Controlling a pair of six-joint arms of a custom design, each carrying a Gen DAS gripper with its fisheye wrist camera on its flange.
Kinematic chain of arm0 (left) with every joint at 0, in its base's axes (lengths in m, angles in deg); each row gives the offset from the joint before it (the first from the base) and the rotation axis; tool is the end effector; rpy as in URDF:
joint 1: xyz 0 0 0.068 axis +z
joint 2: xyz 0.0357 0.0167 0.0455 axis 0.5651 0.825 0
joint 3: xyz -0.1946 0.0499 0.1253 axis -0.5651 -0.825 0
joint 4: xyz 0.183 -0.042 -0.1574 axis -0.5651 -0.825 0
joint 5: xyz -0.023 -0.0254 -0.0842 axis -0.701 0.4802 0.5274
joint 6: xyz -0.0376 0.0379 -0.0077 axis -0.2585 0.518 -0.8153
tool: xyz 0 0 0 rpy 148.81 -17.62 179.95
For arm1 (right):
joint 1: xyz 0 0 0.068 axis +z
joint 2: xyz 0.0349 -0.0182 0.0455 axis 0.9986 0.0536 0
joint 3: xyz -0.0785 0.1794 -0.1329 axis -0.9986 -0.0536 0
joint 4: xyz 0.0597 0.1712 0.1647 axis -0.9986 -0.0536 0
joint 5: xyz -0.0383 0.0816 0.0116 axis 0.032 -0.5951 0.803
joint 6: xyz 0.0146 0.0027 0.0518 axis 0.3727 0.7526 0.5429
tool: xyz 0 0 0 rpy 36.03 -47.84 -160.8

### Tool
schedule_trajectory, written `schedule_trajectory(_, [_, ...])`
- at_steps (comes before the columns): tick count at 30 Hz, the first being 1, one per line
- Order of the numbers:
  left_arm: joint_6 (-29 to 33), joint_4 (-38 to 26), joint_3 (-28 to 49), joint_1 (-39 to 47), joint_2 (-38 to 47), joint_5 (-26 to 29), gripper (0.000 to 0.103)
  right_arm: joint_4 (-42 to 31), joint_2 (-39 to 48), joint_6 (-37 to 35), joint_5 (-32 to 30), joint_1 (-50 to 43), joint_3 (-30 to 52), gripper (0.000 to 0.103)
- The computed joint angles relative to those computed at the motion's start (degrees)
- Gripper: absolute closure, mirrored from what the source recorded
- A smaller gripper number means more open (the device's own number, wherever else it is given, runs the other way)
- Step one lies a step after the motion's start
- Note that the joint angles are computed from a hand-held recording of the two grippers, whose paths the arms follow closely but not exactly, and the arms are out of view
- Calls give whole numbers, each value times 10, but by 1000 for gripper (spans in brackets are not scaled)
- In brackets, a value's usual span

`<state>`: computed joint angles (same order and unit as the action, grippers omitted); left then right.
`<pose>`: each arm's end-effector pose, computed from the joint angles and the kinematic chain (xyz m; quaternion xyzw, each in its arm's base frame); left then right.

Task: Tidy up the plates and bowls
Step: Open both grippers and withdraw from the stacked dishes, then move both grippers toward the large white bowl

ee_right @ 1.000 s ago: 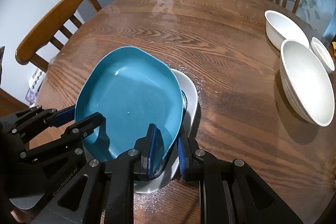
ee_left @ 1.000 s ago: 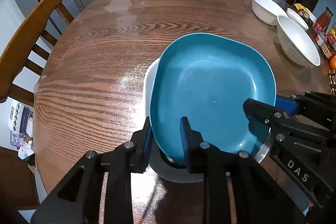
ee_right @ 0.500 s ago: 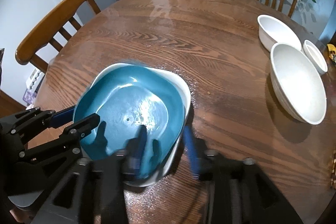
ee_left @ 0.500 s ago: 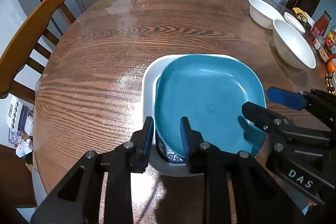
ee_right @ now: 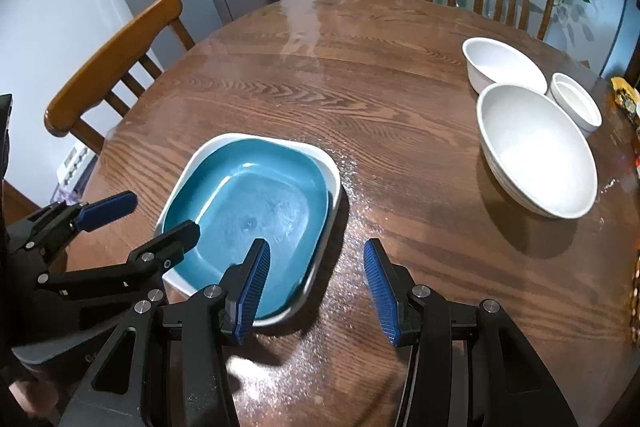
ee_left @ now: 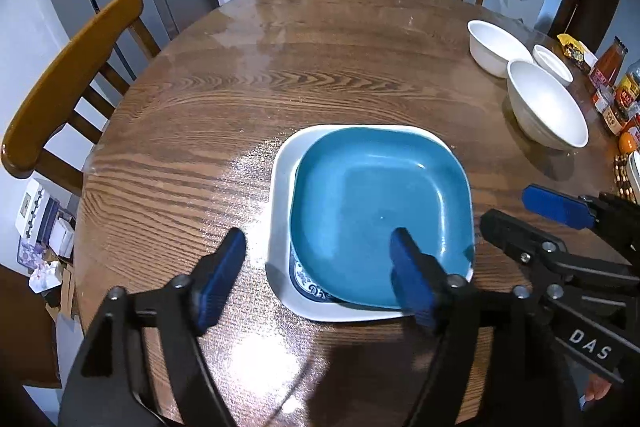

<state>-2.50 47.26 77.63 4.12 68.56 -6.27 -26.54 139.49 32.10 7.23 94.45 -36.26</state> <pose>0.2740 -0.1442 0.1098 -0.0942 0.9545 0.0452 0.2792 0.3044 0.0508 0.0894 -0.2087 0.9303 0.1307 0.2719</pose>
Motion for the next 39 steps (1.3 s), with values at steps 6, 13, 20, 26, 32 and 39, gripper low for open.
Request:
schedule_trajectory(6, [-27, -24, 12, -27, -4, -26, 13, -7, -33, -21, -31, -44, -24, 53])
schedule_trajectory(13, [-46, -64, 52, -58, 14, -46, 8, -24, -59, -43, -71, -118, -39, 48])
schedule_trajectory(20, [-58, -104, 107, -102, 40, -79, 1, -49, -77, -77, -111, -213, -41, 42])
schedule_trajectory(26, [-63, -126, 156, -133, 62, -93, 1, -88, -76, -122, -135, -288, -18, 42])
schedule_trajectory(32, [-66, -144, 210, -154, 86, -101, 1, -121, -78, -149, -154, -348, 18, 42])
schedule_trajectory(39, [-62, -162, 279, -166, 119, -110, 1, -151, -73, -175, -161, -389, 71, 42])
